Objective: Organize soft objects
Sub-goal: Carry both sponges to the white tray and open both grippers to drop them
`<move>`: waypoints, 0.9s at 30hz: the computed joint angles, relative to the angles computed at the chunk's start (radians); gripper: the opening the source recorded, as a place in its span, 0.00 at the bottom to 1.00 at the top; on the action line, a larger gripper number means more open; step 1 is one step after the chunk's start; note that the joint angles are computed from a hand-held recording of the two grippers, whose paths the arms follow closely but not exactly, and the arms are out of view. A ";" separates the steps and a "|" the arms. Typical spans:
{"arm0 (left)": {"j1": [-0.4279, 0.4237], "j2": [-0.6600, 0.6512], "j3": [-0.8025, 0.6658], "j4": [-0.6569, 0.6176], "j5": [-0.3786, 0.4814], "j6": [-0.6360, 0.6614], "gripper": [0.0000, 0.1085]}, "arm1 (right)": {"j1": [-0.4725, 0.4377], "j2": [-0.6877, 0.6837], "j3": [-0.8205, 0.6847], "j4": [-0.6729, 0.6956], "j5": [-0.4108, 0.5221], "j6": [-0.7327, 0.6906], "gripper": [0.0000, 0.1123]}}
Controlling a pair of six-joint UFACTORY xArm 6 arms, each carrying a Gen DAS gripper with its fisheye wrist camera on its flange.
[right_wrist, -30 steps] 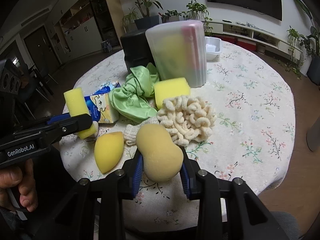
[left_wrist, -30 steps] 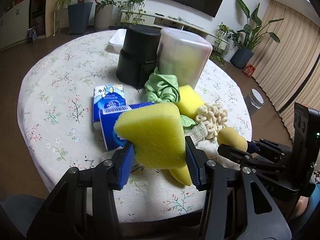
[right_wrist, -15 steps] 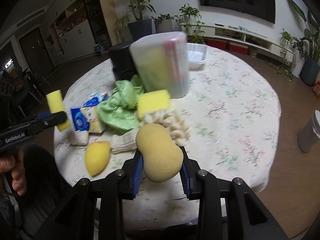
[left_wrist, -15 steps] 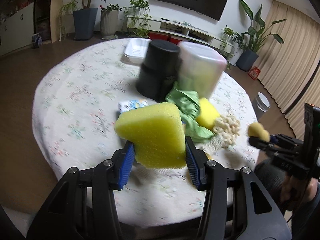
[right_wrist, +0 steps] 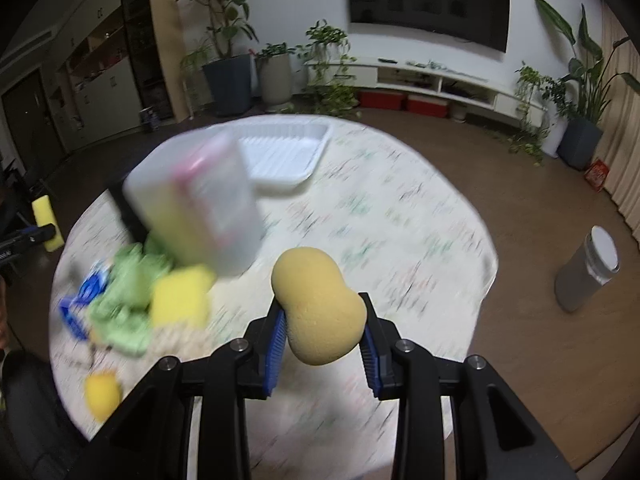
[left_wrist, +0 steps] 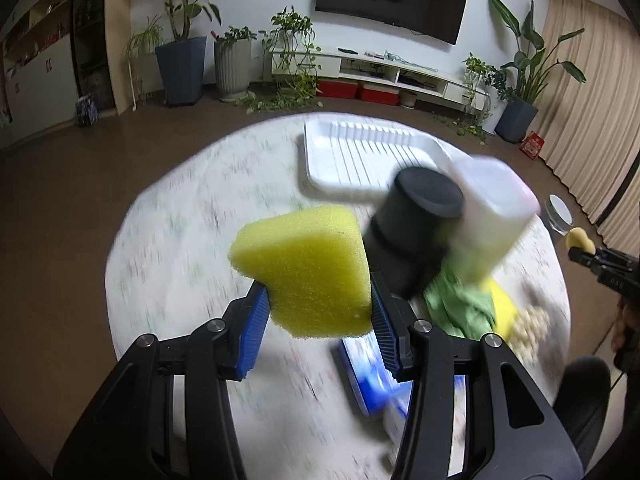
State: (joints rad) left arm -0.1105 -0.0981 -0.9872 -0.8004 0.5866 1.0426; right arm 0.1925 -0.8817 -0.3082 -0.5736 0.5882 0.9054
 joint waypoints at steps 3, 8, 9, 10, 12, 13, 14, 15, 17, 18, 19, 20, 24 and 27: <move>-0.030 0.101 -0.132 0.040 -0.024 -0.024 0.42 | -0.108 0.109 -0.072 0.036 -0.081 -0.111 0.32; -0.068 0.290 -0.380 0.121 0.001 -0.075 0.42 | -0.216 0.339 -0.231 0.132 -0.204 -0.291 0.32; -0.072 0.338 -0.442 0.140 0.024 -0.089 0.42 | -0.228 0.393 -0.271 0.176 -0.225 -0.353 0.32; -0.076 0.385 -0.504 0.158 0.054 -0.101 0.42 | -0.237 0.452 -0.314 0.235 -0.250 -0.431 0.32; -0.090 0.485 -0.634 0.201 0.113 -0.116 0.42 | -0.243 0.551 -0.394 0.336 -0.264 -0.557 0.32; -0.100 0.518 -0.673 0.222 0.118 -0.118 0.42 | -0.245 0.605 -0.440 0.403 -0.266 -0.630 0.32; -0.111 0.569 -0.740 0.242 0.137 -0.120 0.42 | -0.246 0.659 -0.487 0.467 -0.272 -0.702 0.32; -0.117 0.610 -0.797 0.250 0.159 -0.118 0.42 | -0.246 0.719 -0.545 0.538 -0.267 -0.788 0.32; -0.131 0.678 -0.890 0.270 0.194 -0.117 0.42 | -0.247 0.796 -0.624 0.611 -0.246 -0.886 0.32; -0.139 0.703 -0.922 0.276 0.209 -0.105 0.42 | -0.249 0.844 -0.674 0.633 -0.233 -0.926 0.33; -0.149 0.744 -0.974 0.296 0.224 -0.099 0.42 | -0.249 0.893 -0.726 0.664 -0.216 -0.982 0.33; -0.157 0.760 -0.990 0.313 0.228 -0.094 0.42 | -0.249 0.919 -0.752 0.669 -0.208 -1.000 0.33; -0.194 0.821 -1.039 0.397 0.221 -0.078 0.42 | -0.240 1.049 -0.891 0.707 -0.157 -1.095 0.33; -0.201 0.845 -1.059 0.399 0.230 -0.073 0.42 | -0.234 1.114 -0.954 0.713 -0.127 -1.128 0.33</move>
